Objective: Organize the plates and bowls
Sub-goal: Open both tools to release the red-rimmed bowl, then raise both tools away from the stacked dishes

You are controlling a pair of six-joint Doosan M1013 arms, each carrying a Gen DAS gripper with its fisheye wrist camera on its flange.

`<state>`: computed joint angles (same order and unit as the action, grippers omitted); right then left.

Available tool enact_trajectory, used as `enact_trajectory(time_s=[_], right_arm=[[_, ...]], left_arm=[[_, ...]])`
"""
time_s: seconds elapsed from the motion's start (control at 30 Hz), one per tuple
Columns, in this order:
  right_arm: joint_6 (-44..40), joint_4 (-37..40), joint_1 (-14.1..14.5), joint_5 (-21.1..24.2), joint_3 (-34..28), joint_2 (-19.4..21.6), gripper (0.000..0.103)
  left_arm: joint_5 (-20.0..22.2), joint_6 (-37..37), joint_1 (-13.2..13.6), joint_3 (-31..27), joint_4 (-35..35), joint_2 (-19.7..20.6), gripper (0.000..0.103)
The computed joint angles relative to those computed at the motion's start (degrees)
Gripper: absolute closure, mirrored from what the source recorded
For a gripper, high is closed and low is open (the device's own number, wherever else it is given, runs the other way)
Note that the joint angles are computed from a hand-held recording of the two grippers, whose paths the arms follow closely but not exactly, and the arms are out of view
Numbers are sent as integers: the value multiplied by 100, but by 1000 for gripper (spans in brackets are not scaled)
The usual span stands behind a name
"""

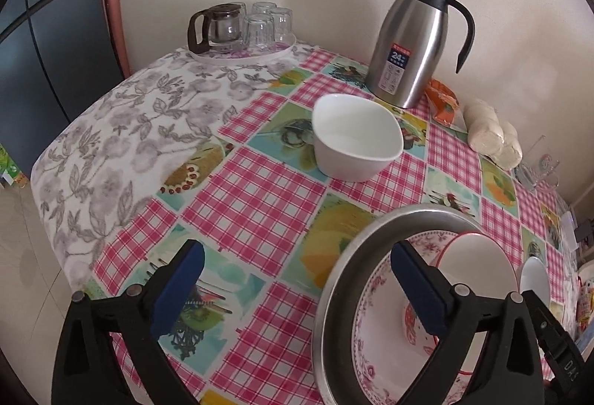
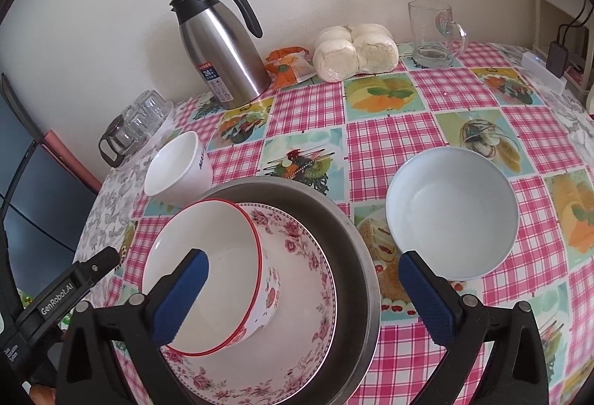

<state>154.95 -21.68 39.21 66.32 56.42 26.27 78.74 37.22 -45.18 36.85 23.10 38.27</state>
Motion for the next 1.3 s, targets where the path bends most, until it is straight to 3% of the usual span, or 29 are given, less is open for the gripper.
enact_trajectory(time_s=[0.47, 0.77, 1.0, 1.3], right_arm=[[-98, -323, 100, -73, -119, 31, 0], [-494, -565, 257, -115, -457, 197, 0], [-859, -327, 314, -48, -815, 403, 0], [-1117, 25, 289, 201, -1383, 708, 0]], left_arm=[[-285, -382, 24, 243, 363, -168, 2], [-989, -1129, 96, 787, 670, -485, 2], [-884, -1255, 193, 768, 715, -448, 2], [-1115, -1442, 353, 906, 494, -492, 2]])
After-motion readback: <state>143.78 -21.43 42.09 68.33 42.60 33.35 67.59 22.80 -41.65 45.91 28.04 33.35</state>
